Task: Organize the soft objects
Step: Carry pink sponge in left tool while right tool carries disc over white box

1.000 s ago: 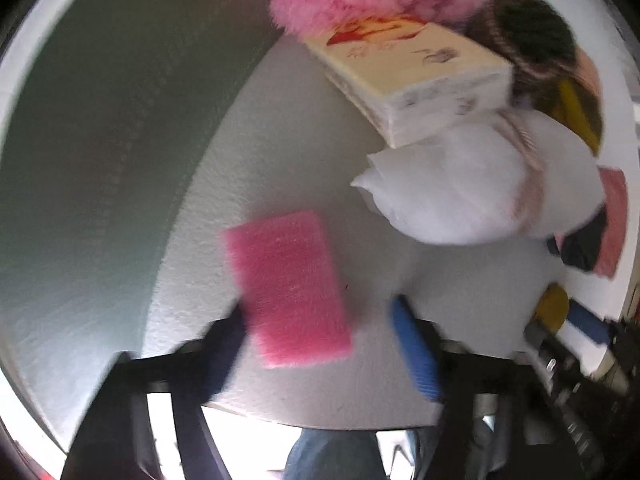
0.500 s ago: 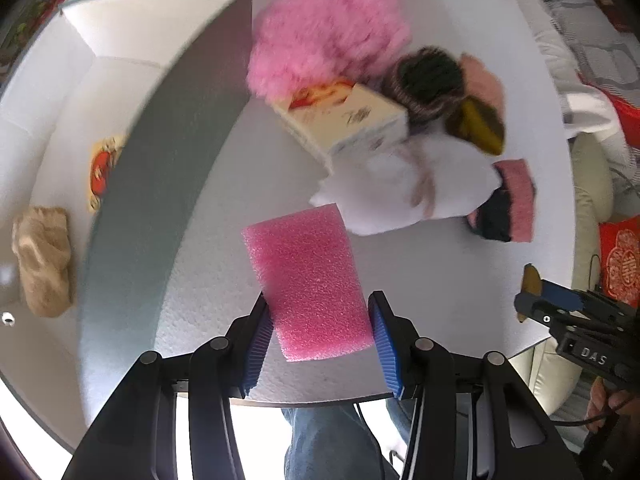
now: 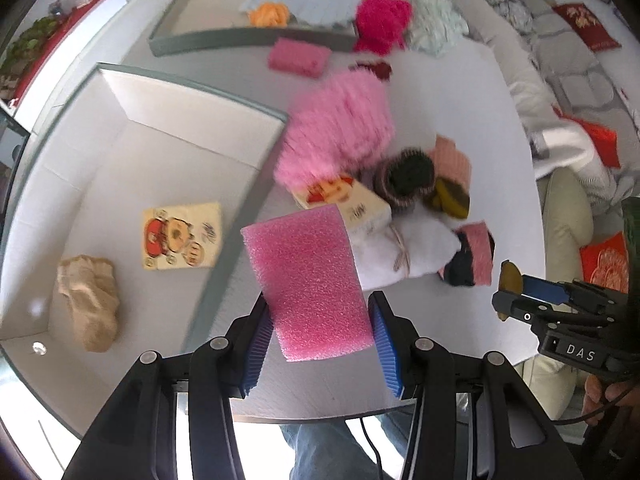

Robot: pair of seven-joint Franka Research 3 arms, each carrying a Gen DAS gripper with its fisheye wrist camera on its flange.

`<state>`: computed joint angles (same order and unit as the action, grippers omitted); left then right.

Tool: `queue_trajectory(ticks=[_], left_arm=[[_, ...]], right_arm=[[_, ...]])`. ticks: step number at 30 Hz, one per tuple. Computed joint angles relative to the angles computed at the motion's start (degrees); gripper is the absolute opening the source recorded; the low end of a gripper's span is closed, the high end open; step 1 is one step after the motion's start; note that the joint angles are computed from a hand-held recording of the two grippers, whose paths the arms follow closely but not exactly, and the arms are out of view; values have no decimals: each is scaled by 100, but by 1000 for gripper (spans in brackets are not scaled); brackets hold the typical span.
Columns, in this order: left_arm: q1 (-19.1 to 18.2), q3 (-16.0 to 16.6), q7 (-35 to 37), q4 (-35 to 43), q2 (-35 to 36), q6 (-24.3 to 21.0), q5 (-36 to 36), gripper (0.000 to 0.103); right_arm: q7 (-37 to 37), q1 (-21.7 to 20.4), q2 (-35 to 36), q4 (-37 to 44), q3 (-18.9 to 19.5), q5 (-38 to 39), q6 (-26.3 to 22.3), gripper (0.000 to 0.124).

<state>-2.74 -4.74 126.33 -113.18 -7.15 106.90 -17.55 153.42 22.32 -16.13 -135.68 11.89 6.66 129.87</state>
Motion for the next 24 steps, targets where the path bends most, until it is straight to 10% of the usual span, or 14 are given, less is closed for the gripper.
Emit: queue_trajectory(ticks=[24], left_arm=[[715, 311, -790, 426, 365, 718, -337, 49]], right_arm=[[-1157, 440, 2183, 3113, -290, -833, -420, 53]])
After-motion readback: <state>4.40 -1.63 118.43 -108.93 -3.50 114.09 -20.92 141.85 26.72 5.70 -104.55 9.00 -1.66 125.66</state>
